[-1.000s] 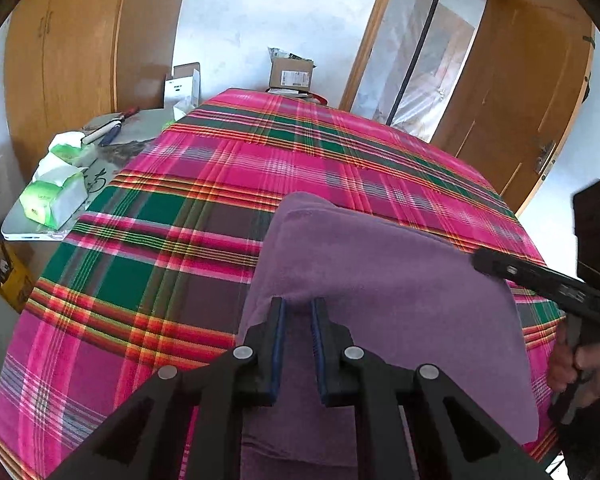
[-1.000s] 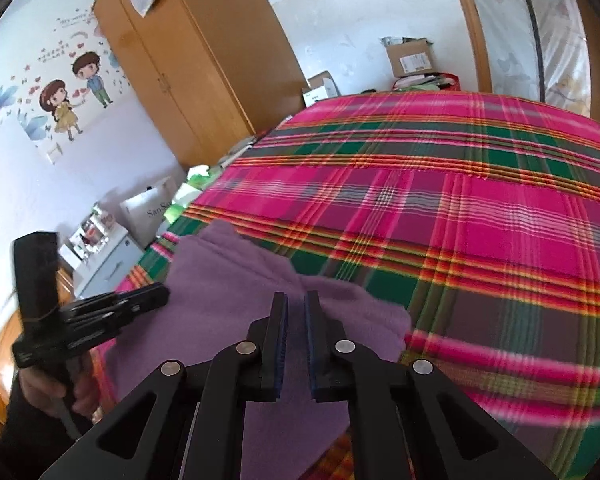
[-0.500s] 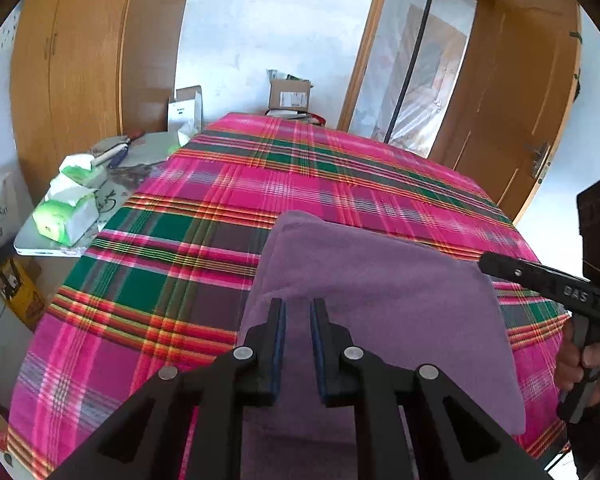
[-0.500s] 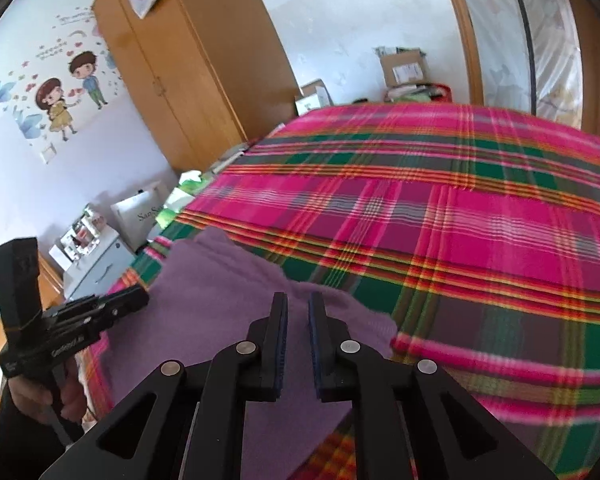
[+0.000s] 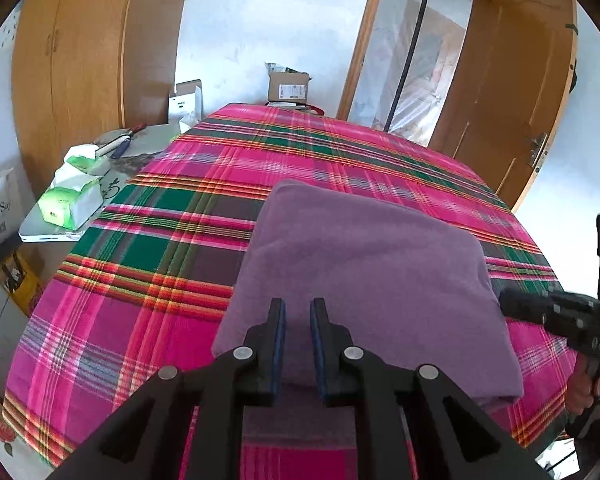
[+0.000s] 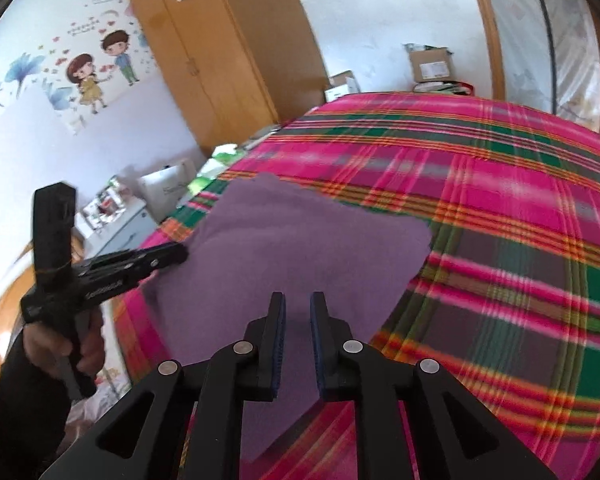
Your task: Fold clothes
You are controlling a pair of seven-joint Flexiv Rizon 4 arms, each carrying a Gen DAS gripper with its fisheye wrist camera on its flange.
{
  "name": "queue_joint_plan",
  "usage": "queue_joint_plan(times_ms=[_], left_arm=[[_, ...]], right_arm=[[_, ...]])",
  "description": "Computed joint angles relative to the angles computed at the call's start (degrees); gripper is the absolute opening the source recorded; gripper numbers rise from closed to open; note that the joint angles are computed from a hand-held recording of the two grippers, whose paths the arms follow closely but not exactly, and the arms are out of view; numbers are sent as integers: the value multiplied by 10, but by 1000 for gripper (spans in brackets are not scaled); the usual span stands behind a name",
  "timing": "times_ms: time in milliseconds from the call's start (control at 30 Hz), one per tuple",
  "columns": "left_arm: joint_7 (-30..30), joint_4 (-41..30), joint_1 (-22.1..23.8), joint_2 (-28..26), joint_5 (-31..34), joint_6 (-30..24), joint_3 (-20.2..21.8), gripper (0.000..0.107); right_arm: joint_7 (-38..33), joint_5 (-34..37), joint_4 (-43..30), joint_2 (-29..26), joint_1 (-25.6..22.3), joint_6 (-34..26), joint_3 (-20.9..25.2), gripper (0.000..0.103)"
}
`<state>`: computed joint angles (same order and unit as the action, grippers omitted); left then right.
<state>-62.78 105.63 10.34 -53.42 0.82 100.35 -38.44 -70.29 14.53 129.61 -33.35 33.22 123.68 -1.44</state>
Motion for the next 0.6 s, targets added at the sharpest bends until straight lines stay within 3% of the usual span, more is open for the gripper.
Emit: queue_joint_plan(times_ms=[100,167,333,467,600], left_arm=[[0,1,2,-5,-3,-6,-2,14],[-4,5,2,0,-5,-4,-2,14],[-7,10,15,3,9,16,-17,14],[-18,-12,1,0,-9,-14,1,14],[-7,-12,11,-16,-10,-12,-11,14]], right_arm=[[-6,0,3,-9,12,-11,-4,15],[7,-11,5,-11,-11,-2,15,16],[11,2,9,2,3,-6,1,20],[6,4,6,5,13,-10,-4,22],[5,0,2,5,16,-27,-9,22]])
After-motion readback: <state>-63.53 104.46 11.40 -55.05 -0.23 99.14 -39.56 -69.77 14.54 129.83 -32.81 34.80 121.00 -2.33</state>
